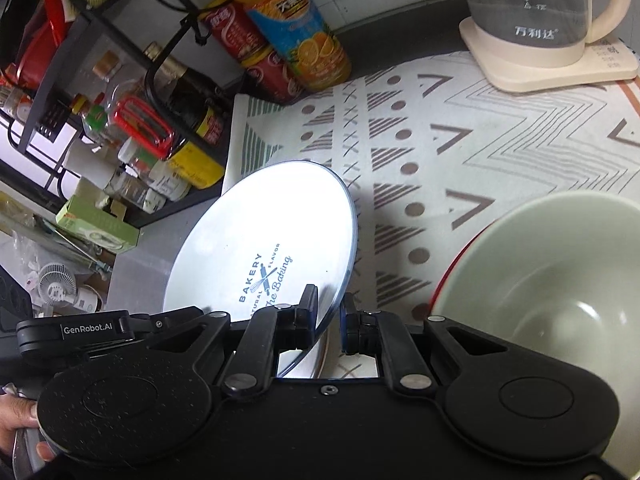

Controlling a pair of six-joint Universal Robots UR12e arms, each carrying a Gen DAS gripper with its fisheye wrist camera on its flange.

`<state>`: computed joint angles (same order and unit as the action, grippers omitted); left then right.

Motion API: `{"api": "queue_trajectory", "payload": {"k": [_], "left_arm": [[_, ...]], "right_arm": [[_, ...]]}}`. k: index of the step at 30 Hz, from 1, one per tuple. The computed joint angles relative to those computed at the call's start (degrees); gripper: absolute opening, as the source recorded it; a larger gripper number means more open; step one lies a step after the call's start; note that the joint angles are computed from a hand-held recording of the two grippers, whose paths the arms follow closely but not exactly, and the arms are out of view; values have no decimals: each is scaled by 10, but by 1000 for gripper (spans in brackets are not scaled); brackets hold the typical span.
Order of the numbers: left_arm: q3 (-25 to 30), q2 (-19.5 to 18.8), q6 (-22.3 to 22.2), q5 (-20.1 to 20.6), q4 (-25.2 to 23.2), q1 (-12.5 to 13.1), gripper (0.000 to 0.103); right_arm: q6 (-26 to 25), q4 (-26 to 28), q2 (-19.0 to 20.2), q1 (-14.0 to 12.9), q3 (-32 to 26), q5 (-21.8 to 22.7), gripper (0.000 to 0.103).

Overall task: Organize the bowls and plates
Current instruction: 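Lift the 'BAKERY' plate with both grippers and carry it to the plate stack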

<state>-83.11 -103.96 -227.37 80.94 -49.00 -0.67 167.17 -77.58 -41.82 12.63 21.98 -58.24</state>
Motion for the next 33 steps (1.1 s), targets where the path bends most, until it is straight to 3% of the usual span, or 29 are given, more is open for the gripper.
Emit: {"api": "queue_trajectory", "payload": {"k": [11,33], "left_arm": [[-36,22,6,-16,-1,9,9],[-58,25,1,-29,-18,15,13]], "right_arm": [[2,-37,-45,11,86,-22,11],[-9,-93,-87,31,165,-94,10]]}}
